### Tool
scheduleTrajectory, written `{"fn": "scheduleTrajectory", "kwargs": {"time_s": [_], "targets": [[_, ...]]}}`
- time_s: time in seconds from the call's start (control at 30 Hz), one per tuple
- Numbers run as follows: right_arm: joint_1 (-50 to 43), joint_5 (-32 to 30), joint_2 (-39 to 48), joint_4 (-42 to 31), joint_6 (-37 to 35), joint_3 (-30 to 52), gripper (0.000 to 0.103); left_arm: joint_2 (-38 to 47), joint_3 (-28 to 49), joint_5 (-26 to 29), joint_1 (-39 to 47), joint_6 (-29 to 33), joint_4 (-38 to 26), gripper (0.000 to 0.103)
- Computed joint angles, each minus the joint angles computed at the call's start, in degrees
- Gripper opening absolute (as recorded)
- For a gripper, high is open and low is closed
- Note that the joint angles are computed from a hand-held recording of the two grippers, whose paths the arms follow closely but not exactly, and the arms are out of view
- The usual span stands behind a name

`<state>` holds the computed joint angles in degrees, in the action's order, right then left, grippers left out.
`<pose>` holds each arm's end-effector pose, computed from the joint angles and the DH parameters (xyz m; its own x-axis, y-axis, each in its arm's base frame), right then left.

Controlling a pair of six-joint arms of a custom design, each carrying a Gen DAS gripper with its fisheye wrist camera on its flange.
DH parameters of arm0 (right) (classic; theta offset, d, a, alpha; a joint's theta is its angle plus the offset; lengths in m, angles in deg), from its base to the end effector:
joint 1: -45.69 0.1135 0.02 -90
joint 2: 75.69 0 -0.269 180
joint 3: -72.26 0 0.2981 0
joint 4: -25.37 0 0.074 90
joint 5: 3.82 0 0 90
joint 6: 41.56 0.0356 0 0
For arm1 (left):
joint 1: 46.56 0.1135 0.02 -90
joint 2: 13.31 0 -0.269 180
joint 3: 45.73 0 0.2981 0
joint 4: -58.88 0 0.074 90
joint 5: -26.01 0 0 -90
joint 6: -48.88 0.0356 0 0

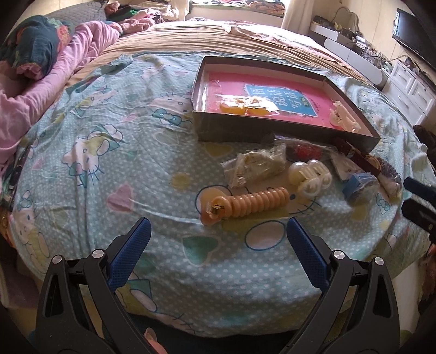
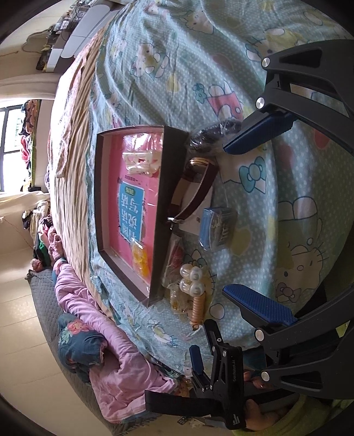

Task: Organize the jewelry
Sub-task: 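Grasp the orange coiled cord with the left gripper while the right grasps the blue box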

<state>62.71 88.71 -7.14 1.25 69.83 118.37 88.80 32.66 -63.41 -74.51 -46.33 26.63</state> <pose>0.2610 0.0783 0.1705 -0.7425 0.1537 -0.6519 0.0080 0.9753 0.2209 0.3626 -0.1928 0.1658 -0.7721 0.3069 -0.5566 0.4052 0.9123 -0.0592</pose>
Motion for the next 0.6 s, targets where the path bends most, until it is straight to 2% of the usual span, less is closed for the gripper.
{"fn": "scheduleTrajectory", "kwargs": {"time_s": [0.3,0.37,0.5,0.6], "targets": [[1.56,-1.39,6.19,2.38,0.75,1.79,0.095,1.72,0.35,4.75,2.22,0.60,2.87,0.093],[1.44,-1.45,6.64,2.64,0.70,1.92,0.095,2.29,0.77,5.87,2.48,0.82,3.23,0.089],[1.09,-1.68,7.89,3.20,0.89,2.41,0.095,3.63,1.66,6.72,2.34,1.41,3.81,0.069],[0.84,-1.86,8.61,3.45,0.85,2.85,0.095,4.19,2.05,9.04,2.39,1.64,4.00,0.060]]}}
